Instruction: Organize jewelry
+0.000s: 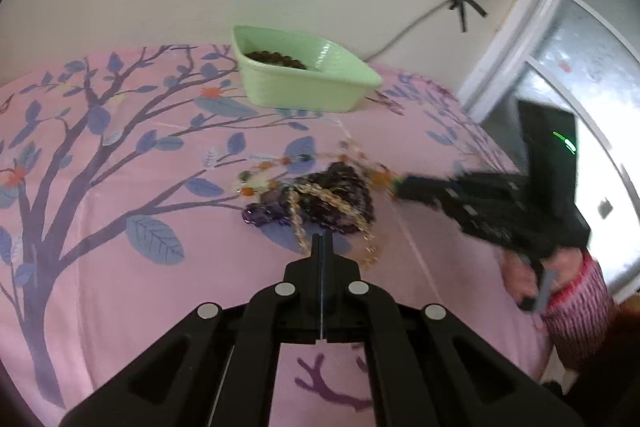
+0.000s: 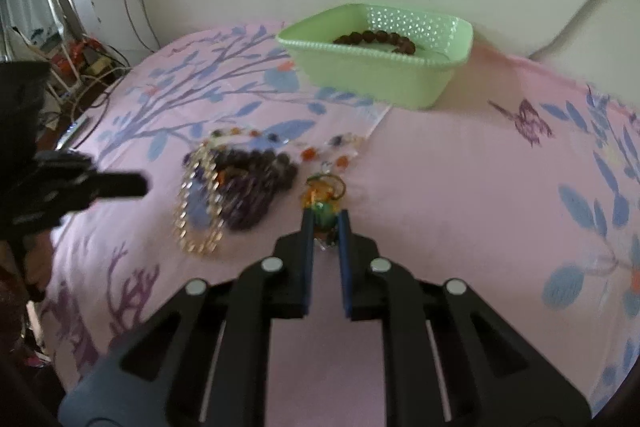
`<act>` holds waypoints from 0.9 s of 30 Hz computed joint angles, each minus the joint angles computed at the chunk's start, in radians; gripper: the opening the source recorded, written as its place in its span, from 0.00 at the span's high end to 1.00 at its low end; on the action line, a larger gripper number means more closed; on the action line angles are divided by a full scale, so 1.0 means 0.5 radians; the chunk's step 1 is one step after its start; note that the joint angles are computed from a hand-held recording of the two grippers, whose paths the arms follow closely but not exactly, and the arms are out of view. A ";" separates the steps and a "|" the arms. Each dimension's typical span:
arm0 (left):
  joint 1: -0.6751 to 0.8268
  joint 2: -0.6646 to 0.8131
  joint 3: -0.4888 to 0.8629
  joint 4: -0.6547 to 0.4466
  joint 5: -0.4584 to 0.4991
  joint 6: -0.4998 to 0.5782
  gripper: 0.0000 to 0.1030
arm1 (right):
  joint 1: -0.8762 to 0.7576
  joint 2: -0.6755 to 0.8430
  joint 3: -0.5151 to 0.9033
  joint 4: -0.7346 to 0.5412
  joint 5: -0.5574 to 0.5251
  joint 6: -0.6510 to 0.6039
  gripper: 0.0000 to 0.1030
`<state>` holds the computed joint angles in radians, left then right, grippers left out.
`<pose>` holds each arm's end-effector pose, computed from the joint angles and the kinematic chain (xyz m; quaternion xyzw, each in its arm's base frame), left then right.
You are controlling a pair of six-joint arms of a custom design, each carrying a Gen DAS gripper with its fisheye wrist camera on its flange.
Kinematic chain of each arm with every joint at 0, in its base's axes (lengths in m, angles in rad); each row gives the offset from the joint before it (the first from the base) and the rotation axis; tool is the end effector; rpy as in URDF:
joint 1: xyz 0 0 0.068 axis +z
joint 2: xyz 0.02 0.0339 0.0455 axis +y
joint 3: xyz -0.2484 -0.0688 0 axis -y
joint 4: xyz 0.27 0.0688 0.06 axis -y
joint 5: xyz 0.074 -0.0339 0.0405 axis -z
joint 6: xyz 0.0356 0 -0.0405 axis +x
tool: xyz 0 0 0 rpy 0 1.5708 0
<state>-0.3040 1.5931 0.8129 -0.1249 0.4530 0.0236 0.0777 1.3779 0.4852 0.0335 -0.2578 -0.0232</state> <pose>0.3056 -0.1122 0.1312 0.2226 0.8967 -0.2547 0.2856 0.2578 0.0292 0.1026 -0.0916 0.9262 0.1299 0.3420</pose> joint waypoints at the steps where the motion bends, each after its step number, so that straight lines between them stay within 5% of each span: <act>1: -0.001 0.032 0.020 0.007 -0.007 -0.026 0.98 | -0.008 -0.018 -0.030 0.023 -0.017 0.007 0.89; 10: -0.069 0.239 0.128 0.081 -0.075 0.049 0.97 | -0.039 -0.010 -0.029 0.025 -0.132 0.046 0.87; 14: -0.119 0.281 0.177 0.025 -0.197 0.070 0.97 | -0.007 -0.129 -0.110 0.080 -0.073 0.034 0.53; 18: -0.084 0.322 0.168 0.076 -0.057 0.091 0.97 | 0.093 -0.039 -0.037 0.057 0.049 0.023 0.53; 21: -0.058 0.348 0.178 0.104 0.035 0.051 0.98 | 0.073 -0.002 -0.016 0.043 0.053 0.041 0.87; 24: -0.058 0.248 0.096 0.140 0.075 0.041 0.98 | 0.025 -0.119 -0.081 0.003 0.019 0.047 0.88; 27: 0.002 0.036 -0.036 0.139 0.180 0.056 0.98 | -0.121 -0.356 -0.182 -0.092 -0.281 0.066 0.88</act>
